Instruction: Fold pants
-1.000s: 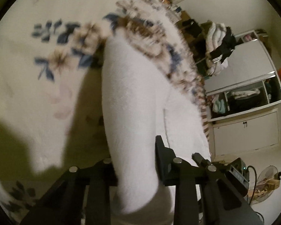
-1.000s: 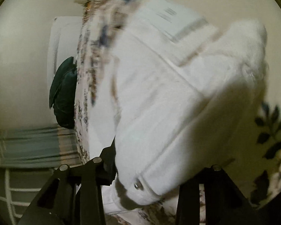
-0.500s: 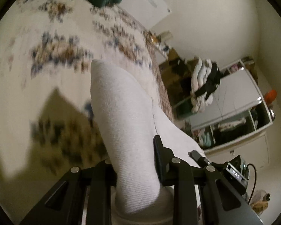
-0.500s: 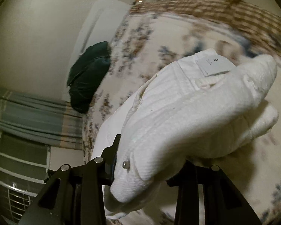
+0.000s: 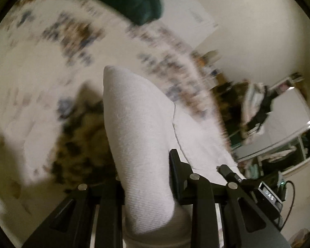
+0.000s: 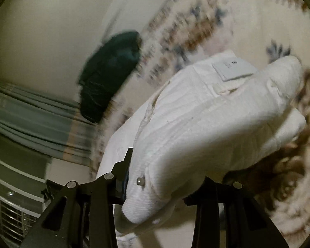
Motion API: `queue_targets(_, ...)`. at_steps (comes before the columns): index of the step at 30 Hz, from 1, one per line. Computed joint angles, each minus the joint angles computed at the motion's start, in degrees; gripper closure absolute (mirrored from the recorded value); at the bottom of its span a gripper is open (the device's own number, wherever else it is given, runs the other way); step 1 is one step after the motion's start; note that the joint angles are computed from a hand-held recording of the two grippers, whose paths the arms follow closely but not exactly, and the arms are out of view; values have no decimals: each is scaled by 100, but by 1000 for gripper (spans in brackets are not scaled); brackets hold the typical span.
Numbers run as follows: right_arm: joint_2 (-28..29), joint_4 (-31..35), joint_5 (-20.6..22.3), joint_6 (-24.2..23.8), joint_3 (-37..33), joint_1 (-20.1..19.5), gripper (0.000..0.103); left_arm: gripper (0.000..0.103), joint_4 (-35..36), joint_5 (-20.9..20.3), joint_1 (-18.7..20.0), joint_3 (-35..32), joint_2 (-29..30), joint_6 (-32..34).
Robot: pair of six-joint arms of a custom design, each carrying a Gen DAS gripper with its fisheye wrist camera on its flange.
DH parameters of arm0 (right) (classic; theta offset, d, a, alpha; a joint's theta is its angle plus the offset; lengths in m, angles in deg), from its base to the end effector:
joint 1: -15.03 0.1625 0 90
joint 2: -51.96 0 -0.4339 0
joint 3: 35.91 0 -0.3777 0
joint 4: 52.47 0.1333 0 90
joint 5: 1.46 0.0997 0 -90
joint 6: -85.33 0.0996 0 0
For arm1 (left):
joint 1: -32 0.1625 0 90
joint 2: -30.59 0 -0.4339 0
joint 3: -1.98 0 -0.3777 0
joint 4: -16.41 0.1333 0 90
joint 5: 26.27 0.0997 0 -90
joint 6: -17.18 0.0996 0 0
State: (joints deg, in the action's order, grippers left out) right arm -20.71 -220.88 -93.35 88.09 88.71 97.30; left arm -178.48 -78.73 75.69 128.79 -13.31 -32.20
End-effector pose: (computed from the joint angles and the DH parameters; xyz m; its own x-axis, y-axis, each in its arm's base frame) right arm 0.0622 -0.5086 0.2346 -0.9815 0.1915 0.0080 0.1679 0.8789 -0.4465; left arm -0.2140 -0.4727 0.0526 -0.9729 -0.2155 -0.0838 -0.1044 0.7327 -0.6726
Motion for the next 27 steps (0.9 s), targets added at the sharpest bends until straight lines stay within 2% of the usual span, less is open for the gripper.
queue_targets(2, 124, 519, -454, 118, -71, -83, 58, 79, 312, -321, 259, 144, 79, -313)
queue_targets(3, 114, 896, -795, 126, -80, -113, 53, 71, 326, -416, 296, 232, 114, -403)
queue_targets(5, -88, 1068, -932, 7, 31, -150, 50, 61, 157, -500, 222, 508, 143, -546)
queue_targets(6, -272, 1128, -1060, -124, 114, -115, 46, 57, 150, -413, 122, 635, 117, -622)
queue_targets(10, -476, 1363, -1807, -210, 92, 145, 46, 54, 751, -33, -336, 953, -132, -1235)
queue_targets(12, -465, 1551, -1981, -128, 45, 221, 45, 53, 1592, 248, -558, 886, -289, -1625)
queue_targets(14, -342, 1658, -2375, -133, -84, 461, 44, 53, 2629, 453, -679, 610, -443, -1912)
queue_targets(16, -193, 1712, -3020, -209, -246, 869, 40, 54, 3563, 533, -751, 316, -548, -2131)
queue_targets(17, -163, 1691, -3331, -235, -282, 1057, 34, 54, 4022, 605, -810, 176, -598, -2273)
queue_targets(18, -126, 1568, -3749, -369, -296, 1291, 22, 51, 4572, 716, -905, 12, -640, -2492)
queue_targets(19, -136, 1564, -3951, -426, -334, 1431, 16, 46, 5127, 805, -996, -163, -668, -2704)
queue_targets(20, -143, 1560, -4193, -490, -345, 1559, 4, 30, 5443, 845, -1049, -266, -684, -2813)
queue_targets(21, -142, 1528, -4481, -600, -363, 1692, 0, 13, 5775, 894, -1121, -377, -708, -2964)
queue_targets(23, -198, 1418, -4895, -842, -366, 1930, 0, 7, 6238, 994, -1272, -492, -757, -3213)
queue_targets(25, -339, 1470, -5094, -872, -362, 2090, 0, 6, 6874, 1078, -1393, -760, -743, -3508)
queue_targets(27, -576, 1792, -5160, -729, -414, 2286, 0, 5, 7548, 1077, -1539, -1026, -745, -3872)
